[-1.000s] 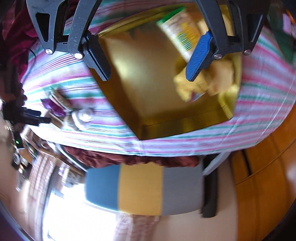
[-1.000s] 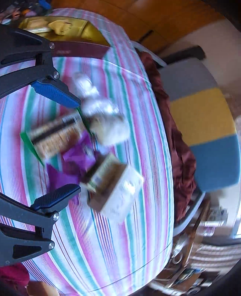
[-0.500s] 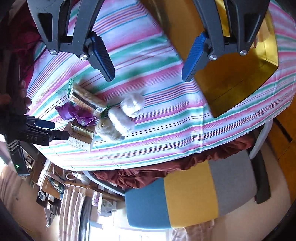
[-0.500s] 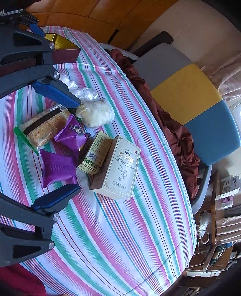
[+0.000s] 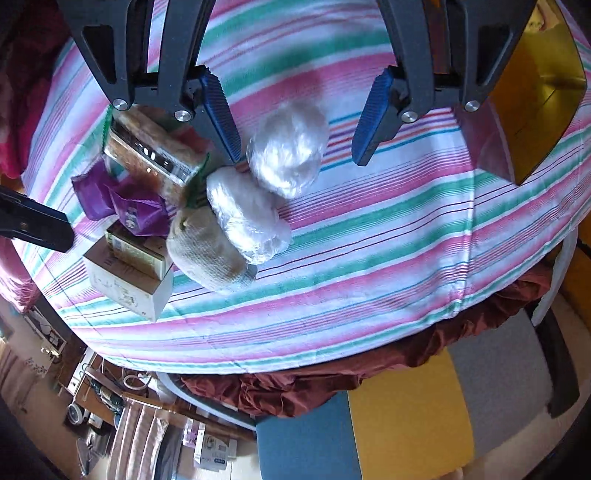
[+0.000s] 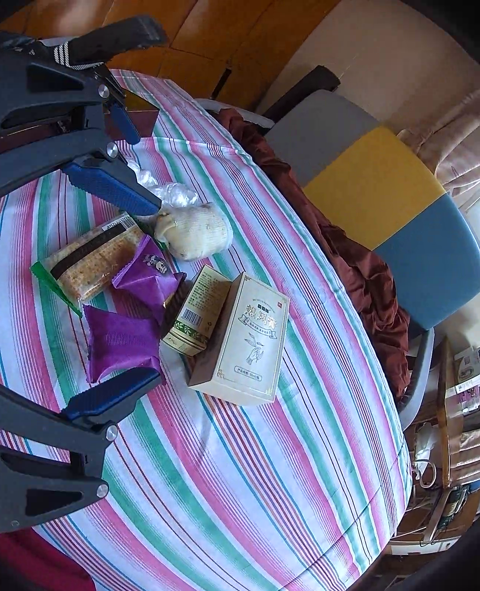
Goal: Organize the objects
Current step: 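Grasp the plastic-wrapped white ball with the left tool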
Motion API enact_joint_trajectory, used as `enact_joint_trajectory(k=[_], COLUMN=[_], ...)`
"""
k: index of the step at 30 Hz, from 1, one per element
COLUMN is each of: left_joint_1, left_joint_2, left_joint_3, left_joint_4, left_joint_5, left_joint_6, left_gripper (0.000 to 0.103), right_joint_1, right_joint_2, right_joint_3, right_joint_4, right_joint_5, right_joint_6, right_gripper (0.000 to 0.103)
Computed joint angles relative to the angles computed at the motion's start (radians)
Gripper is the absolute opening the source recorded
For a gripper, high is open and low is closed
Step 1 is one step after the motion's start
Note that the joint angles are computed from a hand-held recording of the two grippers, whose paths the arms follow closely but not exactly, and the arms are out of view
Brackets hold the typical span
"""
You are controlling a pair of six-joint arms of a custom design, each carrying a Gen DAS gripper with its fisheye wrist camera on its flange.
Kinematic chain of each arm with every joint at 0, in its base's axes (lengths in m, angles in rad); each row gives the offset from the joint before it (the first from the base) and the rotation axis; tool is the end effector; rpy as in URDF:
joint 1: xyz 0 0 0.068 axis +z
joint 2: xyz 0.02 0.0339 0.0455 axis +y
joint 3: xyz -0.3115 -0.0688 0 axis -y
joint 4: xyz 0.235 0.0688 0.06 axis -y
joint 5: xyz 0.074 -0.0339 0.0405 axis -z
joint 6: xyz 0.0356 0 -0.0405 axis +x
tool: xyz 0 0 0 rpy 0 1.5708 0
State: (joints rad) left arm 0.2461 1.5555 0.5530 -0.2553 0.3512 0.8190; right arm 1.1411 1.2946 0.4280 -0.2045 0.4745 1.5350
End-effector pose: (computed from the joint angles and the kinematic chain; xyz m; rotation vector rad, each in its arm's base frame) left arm 0.2216 0.0430 0.1570 0.8323 2.5593 -0.1957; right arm 0.0913 0.1601 0.1802 0.6479 2.4496 0.4869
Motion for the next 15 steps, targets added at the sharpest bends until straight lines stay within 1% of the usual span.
enact_joint_trajectory(k=[2, 4, 6, 7, 11, 13, 15], left_joint_1=[-0.035, -0.051, -0.031, -0.021, 0.044, 0.088, 0.136], left_joint_2=[0.058, 0.125, 0.138, 0.134, 0.087, 0.054, 0.02], left_joint_3=[0.0, 0.019, 0.011, 0.007, -0.047, -0.088, -0.124], left_joint_4=[0.054, 0.071, 0.091, 0.083, 0.06, 0.058, 0.044], left_joint_5=[-0.029, -0.04, -0.014, -0.004, 0.02, 0.033, 0.049], left_joint_6=[-0.042, -0.08, -0.087, -0.079, -0.014, 0.03, 0.066], left_gripper=[0.062, 0.039, 0.038, 0.038, 0.038, 0.038, 0.038], right_joint_1=[-0.001, -0.002, -0.004, -0.006, -0.012, -0.015, -0.022], right_joint_2=[-0.005, -0.011, -0.016, -0.018, -0.018, 0.003, 0.037], right_joint_3=[-0.004, -0.009, -0.013, -0.014, -0.017, -0.009, -0.002], right_joint_4=[0.007, 0.012, 0.014, 0.014, 0.052, 0.077, 0.125], right_joint_5=[-0.001, 0.0, 0.0, -0.001, -0.019, -0.047, -0.099], right_joint_6=[-0.003, -0.004, -0.003, -0.004, -0.049, -0.089, -0.141], right_gripper=[0.086, 0.086, 0.086, 0.086, 0.085, 0.081, 0.078])
